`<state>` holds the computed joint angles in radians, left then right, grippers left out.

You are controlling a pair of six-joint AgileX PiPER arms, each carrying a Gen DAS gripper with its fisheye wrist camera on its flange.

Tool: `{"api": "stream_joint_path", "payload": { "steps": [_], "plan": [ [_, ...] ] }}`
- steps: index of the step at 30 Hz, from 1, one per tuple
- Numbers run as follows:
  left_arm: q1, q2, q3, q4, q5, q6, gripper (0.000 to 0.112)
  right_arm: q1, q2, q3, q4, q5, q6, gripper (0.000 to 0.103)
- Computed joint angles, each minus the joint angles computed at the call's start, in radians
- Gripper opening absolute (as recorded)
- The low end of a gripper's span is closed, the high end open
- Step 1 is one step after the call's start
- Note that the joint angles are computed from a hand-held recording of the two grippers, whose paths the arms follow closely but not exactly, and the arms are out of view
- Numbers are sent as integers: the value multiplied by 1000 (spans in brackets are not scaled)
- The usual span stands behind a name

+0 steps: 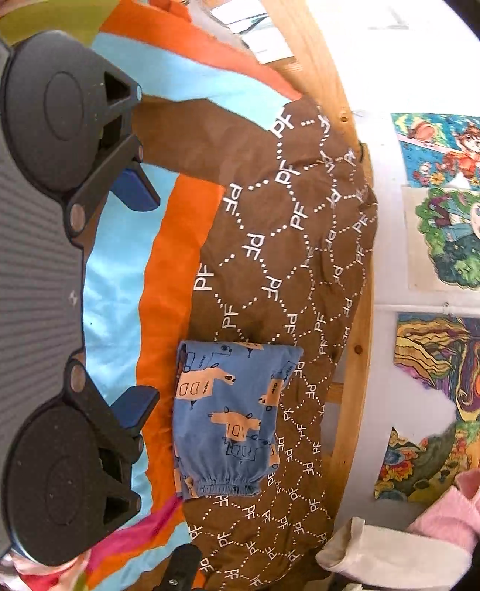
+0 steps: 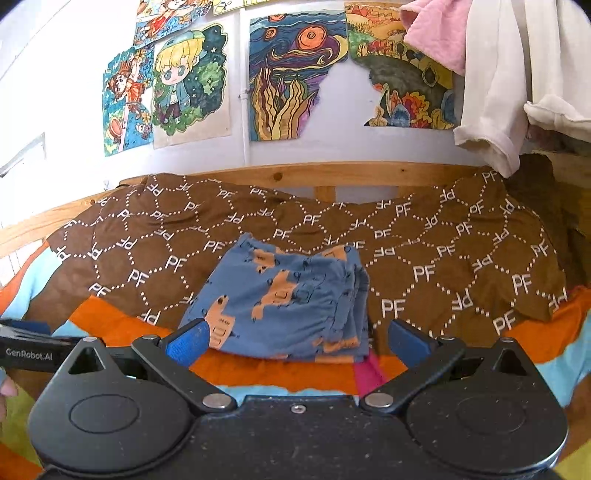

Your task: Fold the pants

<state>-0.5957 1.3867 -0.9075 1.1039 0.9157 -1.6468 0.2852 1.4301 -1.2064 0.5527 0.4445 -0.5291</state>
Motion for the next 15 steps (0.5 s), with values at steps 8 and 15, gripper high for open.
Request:
{"api": "stream_joint_path", "payload": {
  "steps": [8, 15],
  "plan": [
    [19, -11, 41, 0, -89, -22, 103, 30, -55, 81, -75, -53, 63, 102],
    [36, 12, 52, -19, -141, -16, 103, 38, -83, 138, -193, -88, 197, 102]
  ]
}}
